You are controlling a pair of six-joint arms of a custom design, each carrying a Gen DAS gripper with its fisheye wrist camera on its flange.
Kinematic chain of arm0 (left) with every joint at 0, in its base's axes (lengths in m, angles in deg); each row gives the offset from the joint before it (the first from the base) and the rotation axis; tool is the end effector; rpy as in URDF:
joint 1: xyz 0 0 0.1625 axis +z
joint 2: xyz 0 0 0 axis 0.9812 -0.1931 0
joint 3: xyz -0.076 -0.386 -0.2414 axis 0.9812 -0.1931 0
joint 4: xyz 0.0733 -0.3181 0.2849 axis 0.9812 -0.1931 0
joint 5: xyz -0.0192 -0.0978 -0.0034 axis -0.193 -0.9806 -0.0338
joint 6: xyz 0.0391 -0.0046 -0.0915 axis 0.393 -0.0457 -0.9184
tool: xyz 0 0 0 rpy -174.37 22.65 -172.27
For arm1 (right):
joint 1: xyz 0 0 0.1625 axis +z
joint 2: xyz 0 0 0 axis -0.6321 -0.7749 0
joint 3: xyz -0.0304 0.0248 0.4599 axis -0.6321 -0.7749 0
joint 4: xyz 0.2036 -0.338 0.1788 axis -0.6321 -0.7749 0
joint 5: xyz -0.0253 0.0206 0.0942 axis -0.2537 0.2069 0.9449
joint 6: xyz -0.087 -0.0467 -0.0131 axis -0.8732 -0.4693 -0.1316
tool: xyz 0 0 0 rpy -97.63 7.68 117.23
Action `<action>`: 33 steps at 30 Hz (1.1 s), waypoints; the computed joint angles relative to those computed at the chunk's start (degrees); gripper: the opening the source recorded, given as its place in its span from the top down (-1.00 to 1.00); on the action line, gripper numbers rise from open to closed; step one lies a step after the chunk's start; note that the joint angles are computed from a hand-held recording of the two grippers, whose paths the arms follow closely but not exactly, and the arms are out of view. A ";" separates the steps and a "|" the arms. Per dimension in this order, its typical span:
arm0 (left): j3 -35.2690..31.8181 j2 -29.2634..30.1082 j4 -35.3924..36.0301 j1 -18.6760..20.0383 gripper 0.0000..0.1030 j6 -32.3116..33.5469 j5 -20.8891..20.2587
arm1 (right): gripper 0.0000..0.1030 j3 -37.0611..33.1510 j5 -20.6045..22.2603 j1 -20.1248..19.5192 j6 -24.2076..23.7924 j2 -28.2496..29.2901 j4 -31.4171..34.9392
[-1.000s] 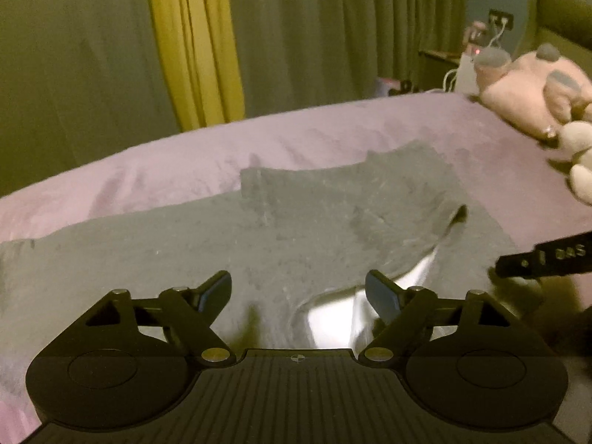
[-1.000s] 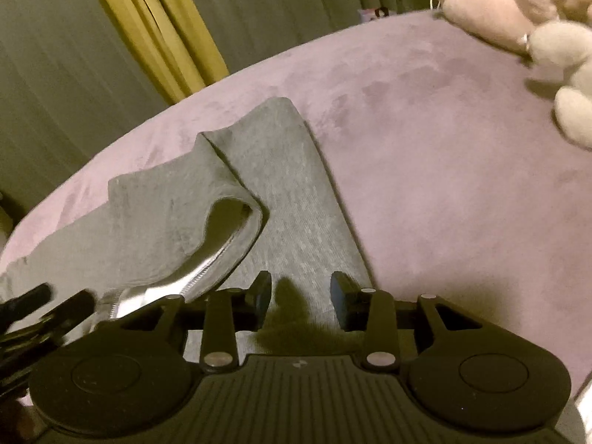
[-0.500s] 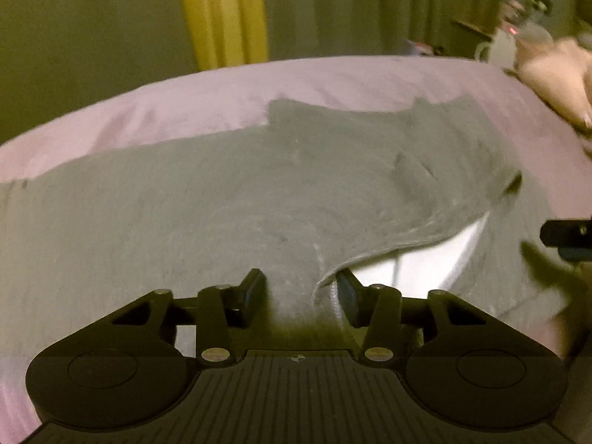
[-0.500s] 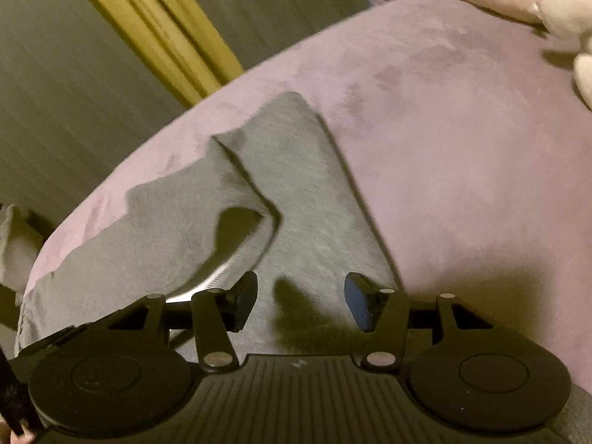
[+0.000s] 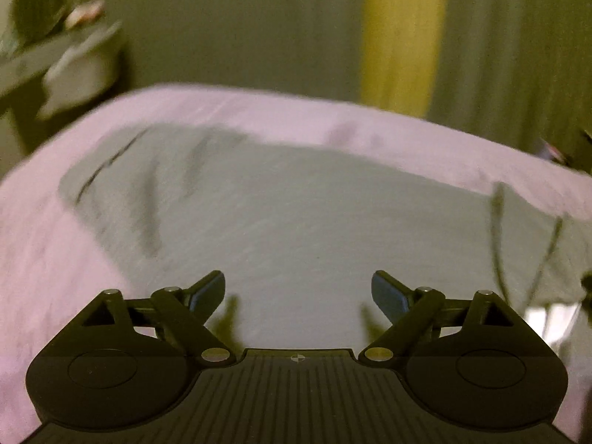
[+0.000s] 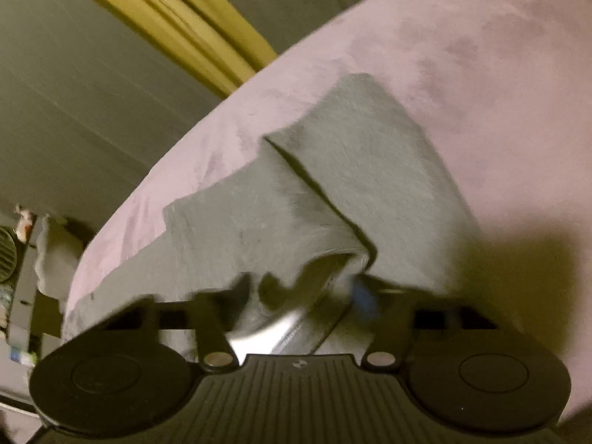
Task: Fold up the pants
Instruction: 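Smooth the folded leg with the right tool and withdraw both tools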
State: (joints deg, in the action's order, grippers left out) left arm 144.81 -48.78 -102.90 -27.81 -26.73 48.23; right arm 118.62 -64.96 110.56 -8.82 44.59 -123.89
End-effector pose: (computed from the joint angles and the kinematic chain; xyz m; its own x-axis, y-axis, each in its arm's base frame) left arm -0.3225 -0.7615 -0.0499 -0.6534 -0.4499 -0.6088 0.2332 0.6455 -0.7273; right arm -0.1578 -0.8915 0.3660 -0.9883 0.0334 0.1489 -0.0465 0.8634 -0.5024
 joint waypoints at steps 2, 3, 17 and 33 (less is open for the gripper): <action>0.51 -0.95 1.46 0.78 -0.76 -4.24 -1.58 | 0.49 -1.86 -3.08 1.66 -1.49 1.83 -0.64; 0.19 -0.81 2.54 0.97 -0.76 -5.53 -1.09 | 0.50 -2.72 -2.31 2.18 -1.95 2.58 -0.32; -2.92 0.80 6.59 2.22 -0.77 -5.66 -2.77 | 0.09 8.20 1.87 4.11 -11.94 -1.56 -9.28; -5.49 2.77 6.76 1.27 -0.79 1.41 -1.71 | 0.15 17.75 -5.68 -0.29 -13.15 -10.47 -3.27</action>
